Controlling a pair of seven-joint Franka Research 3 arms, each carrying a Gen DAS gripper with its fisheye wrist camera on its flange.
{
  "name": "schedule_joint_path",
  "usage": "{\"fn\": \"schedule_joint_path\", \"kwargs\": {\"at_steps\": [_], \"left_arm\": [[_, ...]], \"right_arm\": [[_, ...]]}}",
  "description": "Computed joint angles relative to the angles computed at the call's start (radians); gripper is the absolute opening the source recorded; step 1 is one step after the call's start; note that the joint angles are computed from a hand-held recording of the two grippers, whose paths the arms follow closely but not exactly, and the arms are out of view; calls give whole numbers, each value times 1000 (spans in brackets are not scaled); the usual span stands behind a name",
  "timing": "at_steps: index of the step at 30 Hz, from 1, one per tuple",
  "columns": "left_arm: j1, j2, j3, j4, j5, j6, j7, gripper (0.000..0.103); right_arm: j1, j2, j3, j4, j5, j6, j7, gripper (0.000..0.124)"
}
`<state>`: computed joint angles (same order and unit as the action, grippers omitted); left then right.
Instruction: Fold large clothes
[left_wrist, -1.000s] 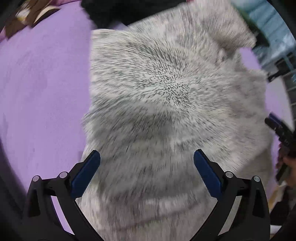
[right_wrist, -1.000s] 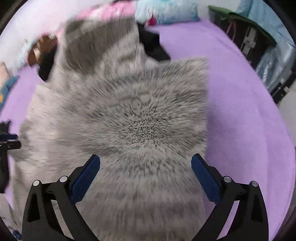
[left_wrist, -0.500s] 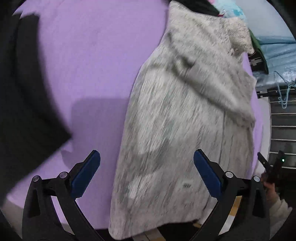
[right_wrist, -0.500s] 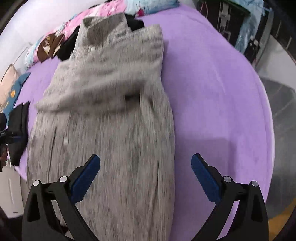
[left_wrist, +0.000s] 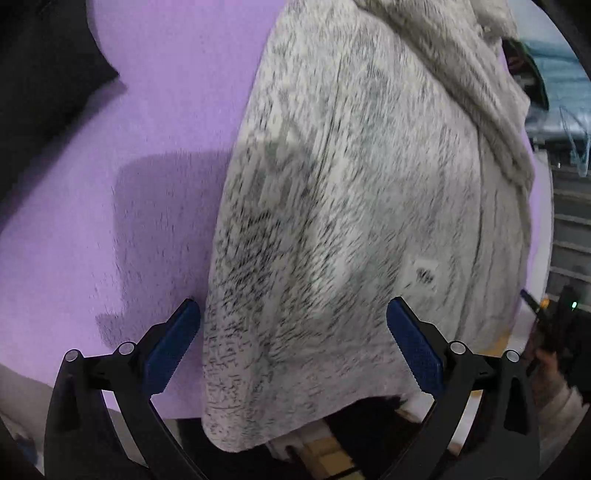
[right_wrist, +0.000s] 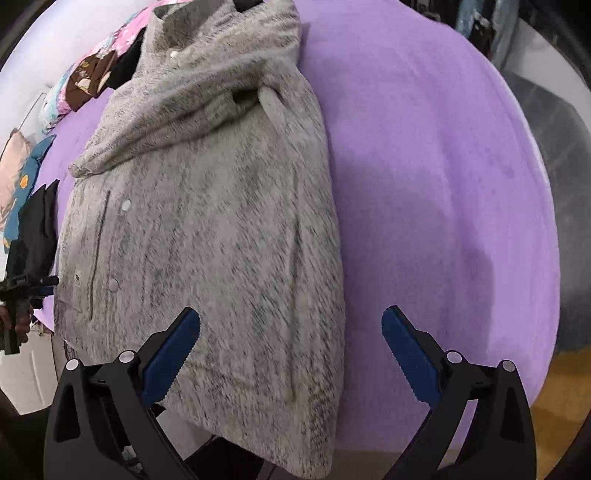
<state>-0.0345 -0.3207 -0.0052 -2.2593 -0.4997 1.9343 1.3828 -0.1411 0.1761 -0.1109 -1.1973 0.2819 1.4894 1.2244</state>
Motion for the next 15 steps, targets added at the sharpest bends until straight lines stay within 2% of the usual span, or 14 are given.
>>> {"fn": "schedule_joint_path", "kwargs": {"at_steps": [4,8,10,12,15], "left_arm": [[2,-21,13,-43,-35,20,27,97],[2,-49,31,-88,-81,26,59,97],[7,-75,48,-129,-134,59,76,96],[15,-84,69,-150,-185,75,80,96],[17,-80,70,-148,-201,72,92,96]], "right_arm": [[-11,-36,-11,-71,5,-9,14,97],[-17,-85,-19,-162,35,18,33,97],[-18,-93,-21,-179,56,22,48,97],[-26,-87,-25,-174,110,0,73,97],[-26,-85,-19,-176,148,-41,67,97]]}}
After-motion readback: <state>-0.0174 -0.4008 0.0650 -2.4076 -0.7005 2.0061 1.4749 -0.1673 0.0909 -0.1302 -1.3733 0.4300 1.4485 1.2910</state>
